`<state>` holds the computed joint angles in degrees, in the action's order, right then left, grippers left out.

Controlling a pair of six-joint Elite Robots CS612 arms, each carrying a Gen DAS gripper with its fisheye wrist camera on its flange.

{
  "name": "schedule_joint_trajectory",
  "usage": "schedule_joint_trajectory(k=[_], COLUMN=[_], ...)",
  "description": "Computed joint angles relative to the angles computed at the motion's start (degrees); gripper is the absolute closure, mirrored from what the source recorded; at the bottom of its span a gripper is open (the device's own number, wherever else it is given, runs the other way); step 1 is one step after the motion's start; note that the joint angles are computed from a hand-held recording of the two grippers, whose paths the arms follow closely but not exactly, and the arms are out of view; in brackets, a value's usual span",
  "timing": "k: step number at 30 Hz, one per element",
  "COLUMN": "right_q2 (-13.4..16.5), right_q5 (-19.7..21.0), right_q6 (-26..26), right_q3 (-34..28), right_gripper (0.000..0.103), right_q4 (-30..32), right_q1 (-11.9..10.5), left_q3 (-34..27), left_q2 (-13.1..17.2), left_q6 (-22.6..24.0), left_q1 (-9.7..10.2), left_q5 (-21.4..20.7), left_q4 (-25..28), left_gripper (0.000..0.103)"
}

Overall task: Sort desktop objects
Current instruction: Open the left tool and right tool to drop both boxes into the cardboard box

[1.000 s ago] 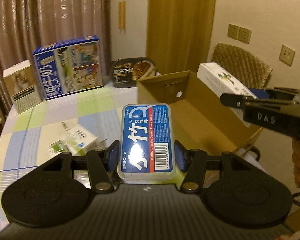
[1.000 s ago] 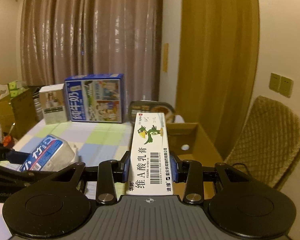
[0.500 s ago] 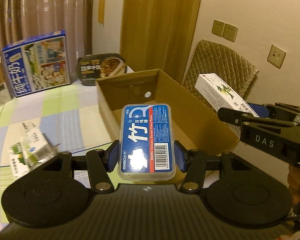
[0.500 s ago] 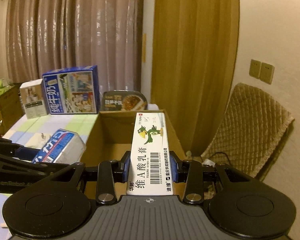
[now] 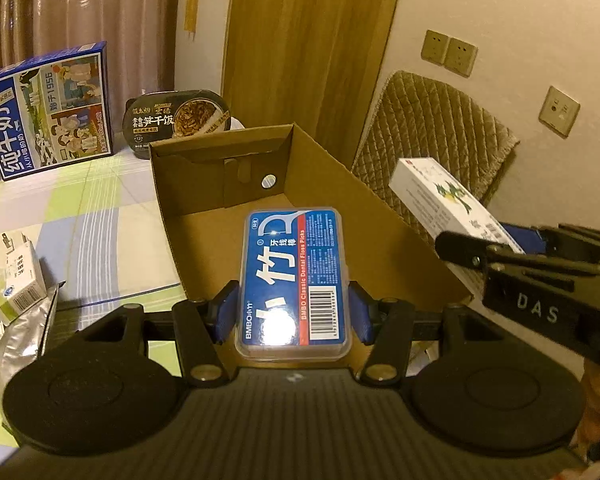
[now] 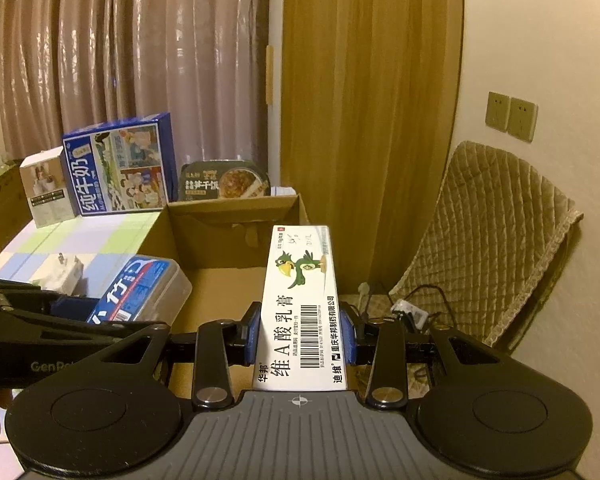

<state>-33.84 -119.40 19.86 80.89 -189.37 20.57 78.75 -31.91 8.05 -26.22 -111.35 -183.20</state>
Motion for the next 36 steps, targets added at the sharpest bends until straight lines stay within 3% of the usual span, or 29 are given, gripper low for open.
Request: schedule_joint_trajectory(k=[6,14,27,29,31,36], right_q2=[0.31,0.8,2.39,2.67,2.67,2.01], right_q5=[0.32,1.7,6.88,7.84,7.92,7.85], right_q6=[-0.19,-0.2,1.0,1.69,2.5,2.96], right_q3=[-0.49,-1.31,-3.55,-3.83,-3.81,-2.88], right_gripper=[0.067,0.067,0.067,0.064,0.052,0.048], right_q4=[0.49,1.23,-0.57,-1.0,-1.09,-1.02], right_q1=[-0.16,-0.47,-1.39,-1.63,-1.63,-1.23], left_q3=[-0.34,0.81,-0.03,-0.01,0.18,0.9], left_q2=[0.74,0.93,0.86,0.81,0.7,0.26], left_q6=[-2.36,0.69,-1.06,-0.85,-0.62,-0.88], left_q1=[-0.34,-0.86,0.66,0.9,1.09,1.78], left_q5=[1.09,5.03,5.6,5.65,5.54,4.76], left_q4=[-0.73,-4.0,-3.96,-3.63,-3.55,-3.76], left_gripper=[0.051,0.05,0.05,0.05,0.05,0.048])
